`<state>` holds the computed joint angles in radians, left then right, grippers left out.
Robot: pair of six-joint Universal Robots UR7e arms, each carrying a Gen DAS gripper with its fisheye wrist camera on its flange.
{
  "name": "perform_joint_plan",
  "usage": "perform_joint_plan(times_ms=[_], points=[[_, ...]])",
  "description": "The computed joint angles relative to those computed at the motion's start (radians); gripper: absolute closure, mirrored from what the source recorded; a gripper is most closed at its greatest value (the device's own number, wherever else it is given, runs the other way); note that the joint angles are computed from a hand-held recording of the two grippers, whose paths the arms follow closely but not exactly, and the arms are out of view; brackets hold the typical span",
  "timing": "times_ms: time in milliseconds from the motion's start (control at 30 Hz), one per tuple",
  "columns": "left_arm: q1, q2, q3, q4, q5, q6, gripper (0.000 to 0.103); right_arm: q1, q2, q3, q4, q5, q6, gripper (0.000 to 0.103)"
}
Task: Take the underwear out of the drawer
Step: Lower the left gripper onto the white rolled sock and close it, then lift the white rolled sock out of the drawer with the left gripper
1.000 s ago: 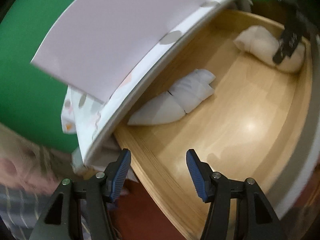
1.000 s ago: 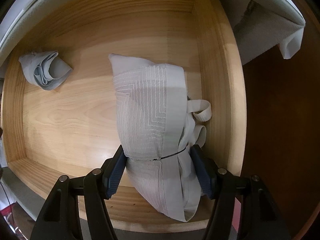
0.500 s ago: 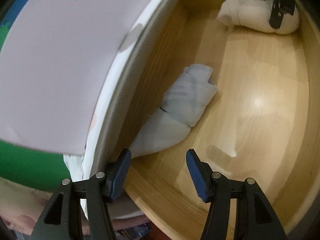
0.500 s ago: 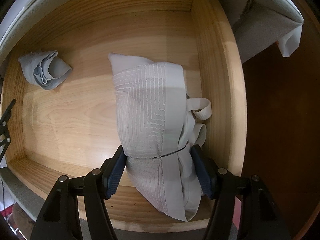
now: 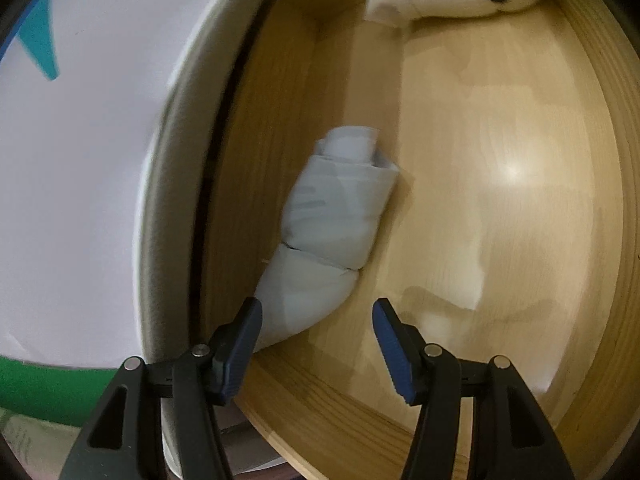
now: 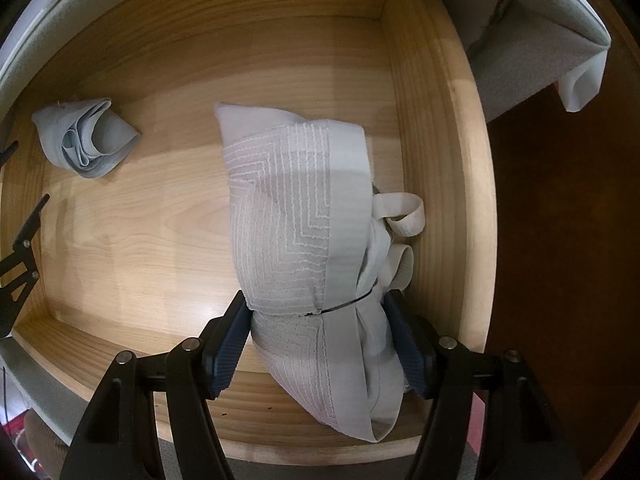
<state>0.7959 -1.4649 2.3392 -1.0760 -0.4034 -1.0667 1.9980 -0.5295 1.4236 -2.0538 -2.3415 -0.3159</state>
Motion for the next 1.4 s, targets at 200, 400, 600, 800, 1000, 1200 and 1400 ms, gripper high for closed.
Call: perform_joint_plan(times_ms=[200,400,600,800,1000,1200,1400], points=[[0.006,0.011,0.005,-0.013,0.04,0.035,0.044,0.0,0.001,0.003,-0.004,-0.003,0.001,0.04],[0.013,0.065,0.007,0.017,0.081,0.035,0.044,0.0,0.001,0.005,-0.005,-0.003,-0.003,0.04],[0.0,0.089,0.038,-0.009,0.096,0.042,0.044,0.001,-0.001,0.006,-0.004,-0.002,-0.002,0.04],[-0.026,0.141,0.045,0.086,0.105,-0.083,0.044,0.002,-0.001,0.01,-0.003,-0.006,-0.003,0.039],[0.001,0.199,0.018,0.17,0.134,-0.195,0.044,0.007,0.001,0.02,-0.005,-0.014,0.001,0.037],[0.006,0.277,-0.025,0.276,0.14,-0.317,0.044,0.01,0.002,0.028,-0.011,-0.018,0.0,0.037],[0.023,0.265,-0.022,0.254,0.145,-0.286,0.056,0.01,0.003,0.033,-0.015,-0.018,0.003,0.037]])
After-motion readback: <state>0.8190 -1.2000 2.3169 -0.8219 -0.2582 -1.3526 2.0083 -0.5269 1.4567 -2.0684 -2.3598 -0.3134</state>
